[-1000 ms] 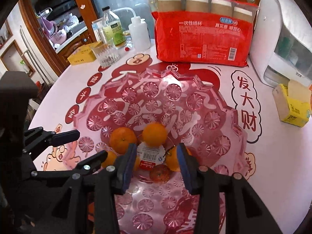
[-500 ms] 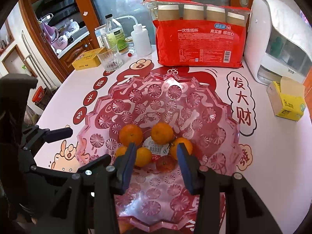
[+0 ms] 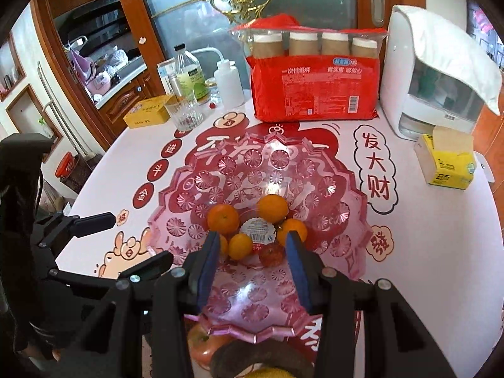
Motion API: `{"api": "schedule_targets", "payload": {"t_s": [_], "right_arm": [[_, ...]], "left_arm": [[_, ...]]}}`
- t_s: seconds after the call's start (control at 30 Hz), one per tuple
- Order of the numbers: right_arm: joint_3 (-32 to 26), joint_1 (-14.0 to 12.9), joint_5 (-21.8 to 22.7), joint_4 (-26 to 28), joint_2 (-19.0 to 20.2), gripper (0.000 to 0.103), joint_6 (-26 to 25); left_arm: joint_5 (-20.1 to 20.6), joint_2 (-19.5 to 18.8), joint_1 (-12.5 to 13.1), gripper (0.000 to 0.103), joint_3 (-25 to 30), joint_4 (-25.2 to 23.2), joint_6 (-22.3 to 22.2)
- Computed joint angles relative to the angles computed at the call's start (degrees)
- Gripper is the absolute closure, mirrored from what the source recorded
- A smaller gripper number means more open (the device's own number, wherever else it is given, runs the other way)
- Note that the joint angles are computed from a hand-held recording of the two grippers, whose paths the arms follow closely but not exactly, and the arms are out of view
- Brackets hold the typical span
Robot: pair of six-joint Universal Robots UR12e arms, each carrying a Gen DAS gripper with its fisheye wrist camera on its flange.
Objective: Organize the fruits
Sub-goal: 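Withdraw both open tools from the bowl back toward the fruit pile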
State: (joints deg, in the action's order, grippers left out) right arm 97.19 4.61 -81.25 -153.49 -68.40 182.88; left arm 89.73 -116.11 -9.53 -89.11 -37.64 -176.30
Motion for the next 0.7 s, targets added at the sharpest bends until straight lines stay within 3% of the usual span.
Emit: {"api": "schedule_targets", "payload": {"t_s": [0.7], "right_arm": [[9.6,3.2,-7.2,-9.5,-10.2,0.059,2.9]], "left_arm": [[-5.1,9.3,2.2,0.014,-9.2,6.6,2.5]]}}
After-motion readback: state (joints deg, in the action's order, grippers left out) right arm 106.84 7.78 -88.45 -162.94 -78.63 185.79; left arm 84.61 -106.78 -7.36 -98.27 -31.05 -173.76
